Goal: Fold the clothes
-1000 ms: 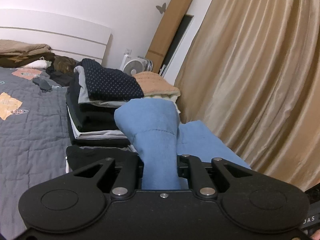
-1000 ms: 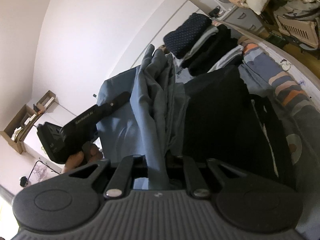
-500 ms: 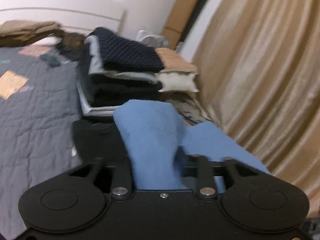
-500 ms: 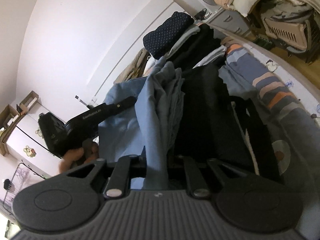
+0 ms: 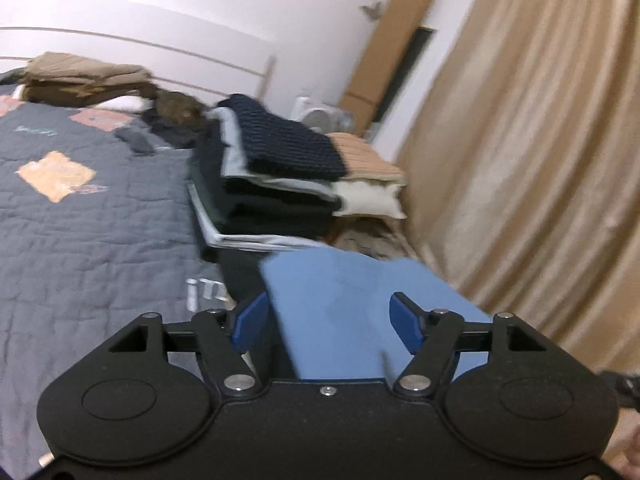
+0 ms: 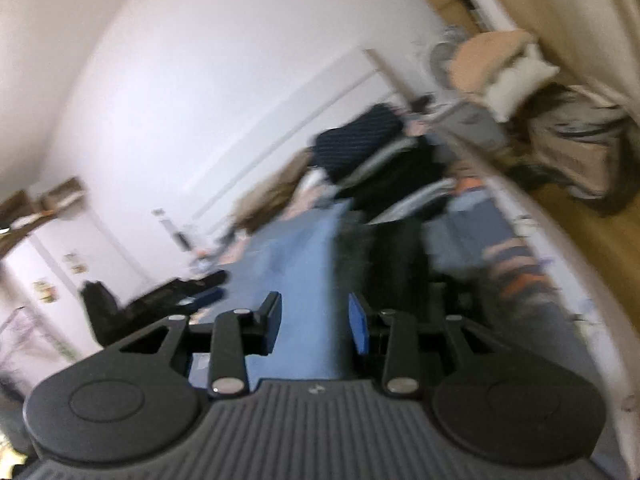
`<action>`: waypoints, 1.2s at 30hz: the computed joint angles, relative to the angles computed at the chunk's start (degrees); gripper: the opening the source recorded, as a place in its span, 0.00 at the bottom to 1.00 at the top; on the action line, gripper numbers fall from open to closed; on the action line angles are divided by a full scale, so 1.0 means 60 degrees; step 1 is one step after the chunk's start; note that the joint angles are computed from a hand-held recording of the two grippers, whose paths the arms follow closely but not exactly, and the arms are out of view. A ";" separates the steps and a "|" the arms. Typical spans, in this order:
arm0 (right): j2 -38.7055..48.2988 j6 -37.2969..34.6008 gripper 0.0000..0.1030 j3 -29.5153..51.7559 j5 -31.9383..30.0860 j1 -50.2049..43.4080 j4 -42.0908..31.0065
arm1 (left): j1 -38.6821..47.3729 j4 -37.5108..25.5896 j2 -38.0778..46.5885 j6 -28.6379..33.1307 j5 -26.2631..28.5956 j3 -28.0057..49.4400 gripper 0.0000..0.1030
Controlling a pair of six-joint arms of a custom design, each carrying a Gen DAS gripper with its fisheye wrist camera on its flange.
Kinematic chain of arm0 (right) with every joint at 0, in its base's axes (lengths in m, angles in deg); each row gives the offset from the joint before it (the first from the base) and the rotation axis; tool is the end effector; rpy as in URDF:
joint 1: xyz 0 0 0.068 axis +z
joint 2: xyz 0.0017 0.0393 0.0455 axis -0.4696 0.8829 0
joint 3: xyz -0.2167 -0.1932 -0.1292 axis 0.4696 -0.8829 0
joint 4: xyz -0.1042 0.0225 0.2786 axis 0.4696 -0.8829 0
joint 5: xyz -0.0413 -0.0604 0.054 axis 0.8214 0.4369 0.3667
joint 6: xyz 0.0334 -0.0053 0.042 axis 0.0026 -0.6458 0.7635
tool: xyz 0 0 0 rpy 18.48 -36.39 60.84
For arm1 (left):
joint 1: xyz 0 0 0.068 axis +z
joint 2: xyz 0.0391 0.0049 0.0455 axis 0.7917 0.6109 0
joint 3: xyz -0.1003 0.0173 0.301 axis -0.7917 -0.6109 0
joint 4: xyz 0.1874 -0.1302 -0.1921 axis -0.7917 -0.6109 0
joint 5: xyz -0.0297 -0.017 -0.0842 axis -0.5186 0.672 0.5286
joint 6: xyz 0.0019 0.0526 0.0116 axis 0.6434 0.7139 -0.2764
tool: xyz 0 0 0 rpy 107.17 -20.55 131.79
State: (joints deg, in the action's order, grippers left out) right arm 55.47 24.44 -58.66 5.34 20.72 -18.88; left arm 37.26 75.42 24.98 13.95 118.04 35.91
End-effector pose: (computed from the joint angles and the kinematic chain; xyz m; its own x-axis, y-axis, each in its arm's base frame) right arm 0.1066 0.0865 0.1960 -0.2818 0.6454 -0.7100 0.1036 0.7561 0.6462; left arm 0.3883 -0.1316 0.2136 -0.5350 0.1688 -0.8278 0.7714 0.4974 -0.3970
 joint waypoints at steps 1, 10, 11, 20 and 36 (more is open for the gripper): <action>0.0267 -0.0229 0.35 -0.0066 -0.0212 0.0100 0.0612 | 0.0039 -0.0013 -0.0263 0.0098 0.0209 -0.0300 0.67; 0.3143 0.0737 0.36 -0.0819 -0.1368 -0.0429 0.3314 | 0.0594 -0.0782 -0.1762 0.0849 0.1372 -0.2339 0.82; 0.3087 0.0974 0.36 -0.1091 -0.1402 -0.0515 0.3560 | 0.0667 -0.0935 -0.1895 0.1024 0.1368 -0.2488 0.85; 0.2482 0.1902 0.36 -0.1274 -0.0251 0.0611 0.2449 | 0.0852 -0.1262 -0.3241 0.1547 0.0553 -0.3500 1.00; 0.1293 0.0164 0.36 -0.0504 -0.1466 -0.0702 0.1445 | 0.0345 -0.2246 -0.2078 0.2100 0.2859 -0.3124 1.00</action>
